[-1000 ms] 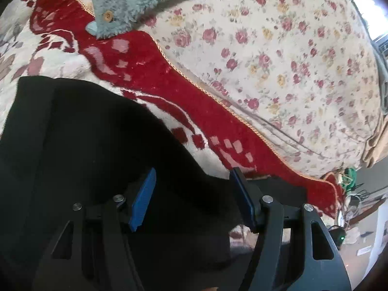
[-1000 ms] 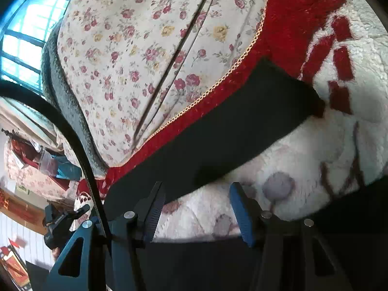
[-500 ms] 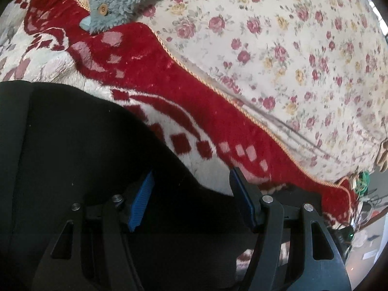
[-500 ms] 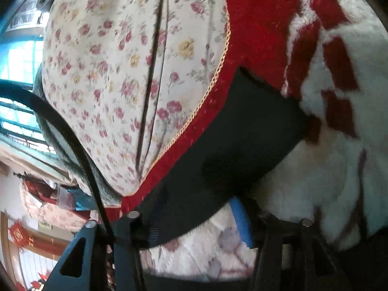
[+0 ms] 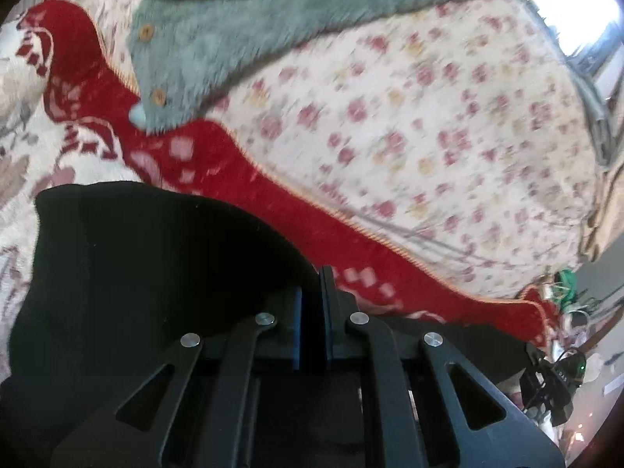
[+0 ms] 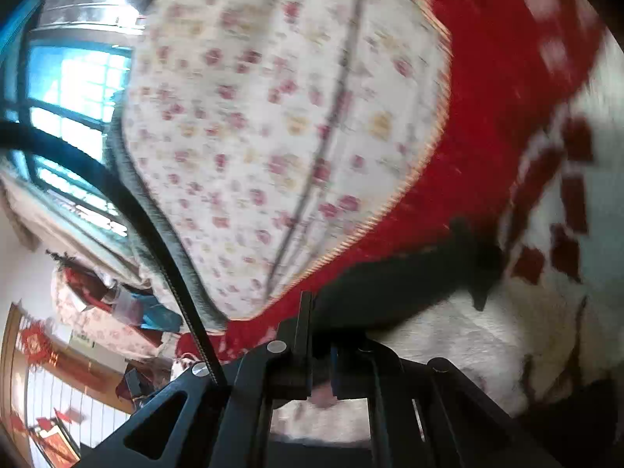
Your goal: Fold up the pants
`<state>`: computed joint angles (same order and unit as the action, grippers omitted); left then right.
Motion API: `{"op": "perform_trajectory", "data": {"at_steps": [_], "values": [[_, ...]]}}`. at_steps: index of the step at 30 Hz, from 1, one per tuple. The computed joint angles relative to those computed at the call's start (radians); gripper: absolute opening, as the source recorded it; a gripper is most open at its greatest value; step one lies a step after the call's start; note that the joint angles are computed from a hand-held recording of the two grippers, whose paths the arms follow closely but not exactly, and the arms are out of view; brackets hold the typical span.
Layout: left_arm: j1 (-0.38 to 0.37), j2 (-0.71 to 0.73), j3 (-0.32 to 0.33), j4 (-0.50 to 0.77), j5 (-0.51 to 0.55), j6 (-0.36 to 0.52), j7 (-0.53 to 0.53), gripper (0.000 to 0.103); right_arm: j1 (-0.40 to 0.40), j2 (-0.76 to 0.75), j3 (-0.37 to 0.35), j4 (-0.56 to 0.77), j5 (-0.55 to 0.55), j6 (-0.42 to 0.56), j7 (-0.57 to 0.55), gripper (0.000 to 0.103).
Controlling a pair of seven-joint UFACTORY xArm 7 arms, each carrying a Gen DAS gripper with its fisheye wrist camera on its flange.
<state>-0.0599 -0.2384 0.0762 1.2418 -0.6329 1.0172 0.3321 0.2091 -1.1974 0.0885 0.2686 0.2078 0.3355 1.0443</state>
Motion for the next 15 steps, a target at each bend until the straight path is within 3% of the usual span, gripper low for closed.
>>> {"op": "perform_trajectory", "data": {"at_steps": [4, 9, 12, 15], "values": [[-0.001, -0.111, 0.034, -0.032, -0.034, 0.037, 0.047, 0.007, -0.01, -0.077, 0.04, 0.063, -0.025, 0.097, 0.009, 0.005], [-0.009, -0.297, 0.109, -0.14, -0.048, 0.123, 0.108, 0.007, -0.006, -0.284, 0.119, 0.096, -0.032, 0.298, 0.079, 0.005], [0.009, -0.436, 0.125, -0.263, 0.011, 0.131, 0.139, 0.007, 0.028, -0.412, 0.181, 0.09, -0.022, 0.449, 0.137, 0.005], [0.033, -0.542, 0.094, -0.403, 0.109, 0.094, 0.136, 0.007, 0.062, -0.484, 0.214, 0.07, -0.017, 0.631, 0.169, 0.005]]}}
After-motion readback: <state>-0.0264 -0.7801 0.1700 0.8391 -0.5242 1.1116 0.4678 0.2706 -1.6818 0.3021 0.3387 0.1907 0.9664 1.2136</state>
